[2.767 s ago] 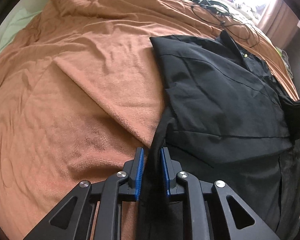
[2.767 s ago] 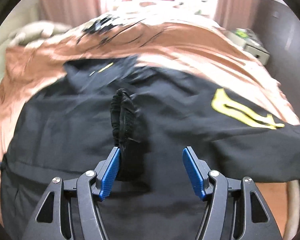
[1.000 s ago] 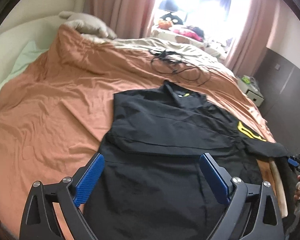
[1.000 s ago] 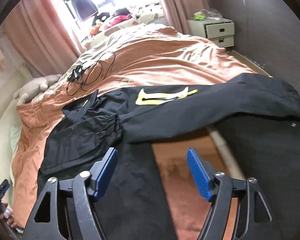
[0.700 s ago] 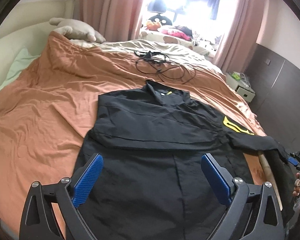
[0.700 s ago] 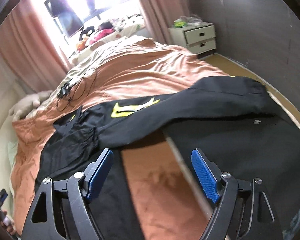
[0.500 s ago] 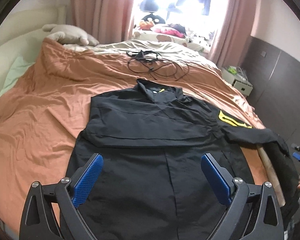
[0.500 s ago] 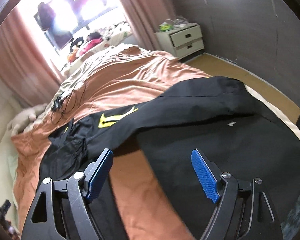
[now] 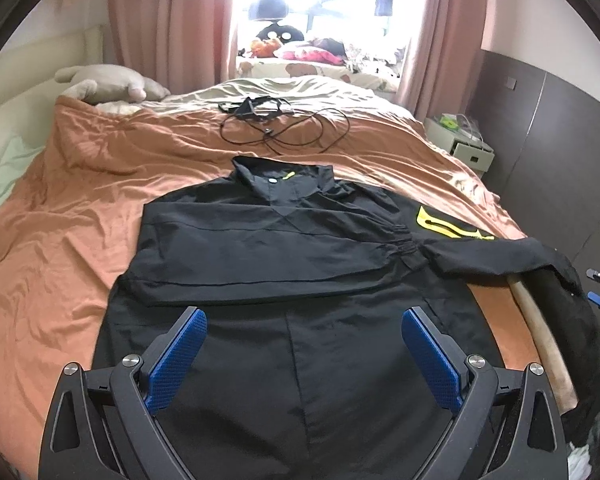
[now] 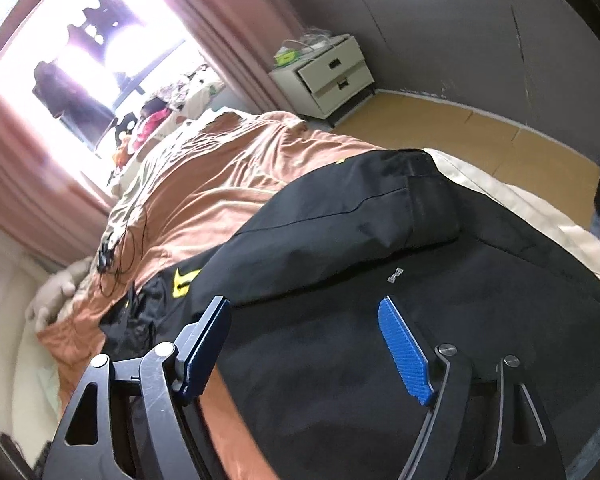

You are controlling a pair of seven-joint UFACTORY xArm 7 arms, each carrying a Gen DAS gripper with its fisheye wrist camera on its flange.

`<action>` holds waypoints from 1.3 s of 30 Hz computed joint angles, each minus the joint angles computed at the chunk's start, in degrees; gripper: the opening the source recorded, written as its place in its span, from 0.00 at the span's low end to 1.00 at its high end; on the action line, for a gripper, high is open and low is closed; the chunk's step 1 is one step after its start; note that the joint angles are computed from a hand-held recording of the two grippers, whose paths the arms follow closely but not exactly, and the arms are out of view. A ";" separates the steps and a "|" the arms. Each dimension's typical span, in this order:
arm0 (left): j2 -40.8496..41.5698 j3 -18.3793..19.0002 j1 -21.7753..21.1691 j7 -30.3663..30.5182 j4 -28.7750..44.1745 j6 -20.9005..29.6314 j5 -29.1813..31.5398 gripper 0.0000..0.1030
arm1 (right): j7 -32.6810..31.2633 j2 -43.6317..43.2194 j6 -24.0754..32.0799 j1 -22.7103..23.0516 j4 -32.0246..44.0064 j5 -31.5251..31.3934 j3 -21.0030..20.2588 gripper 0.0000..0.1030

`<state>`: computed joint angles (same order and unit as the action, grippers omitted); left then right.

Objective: Fold large clothes
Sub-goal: 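Move the right tool to the other sleeve cuff and grasp it, then lift the sleeve with the right tool and carry it over the jacket body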

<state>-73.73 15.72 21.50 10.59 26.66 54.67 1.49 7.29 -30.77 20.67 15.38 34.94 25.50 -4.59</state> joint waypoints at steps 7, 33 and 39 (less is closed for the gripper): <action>2.57 0.60 0.74 0.32 -2.40 -2.85 0.17 0.96 | -5.06 7.51 -2.13 4.27 3.25 10.34 -5.72 0.70; 8.46 9.70 12.89 10.68 -1.68 -3.72 -1.46 0.95 | 5.42 9.50 -1.30 -1.89 22.48 -12.55 11.34 0.06; 8.70 12.86 15.20 13.31 1.17 -1.56 -1.83 0.95 | 10.11 12.86 1.55 0.72 31.15 -20.11 17.16 0.06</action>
<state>-65.03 28.57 36.70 23.90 27.83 53.11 -0.34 17.39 -17.90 22.22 16.10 66.09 5.40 12.57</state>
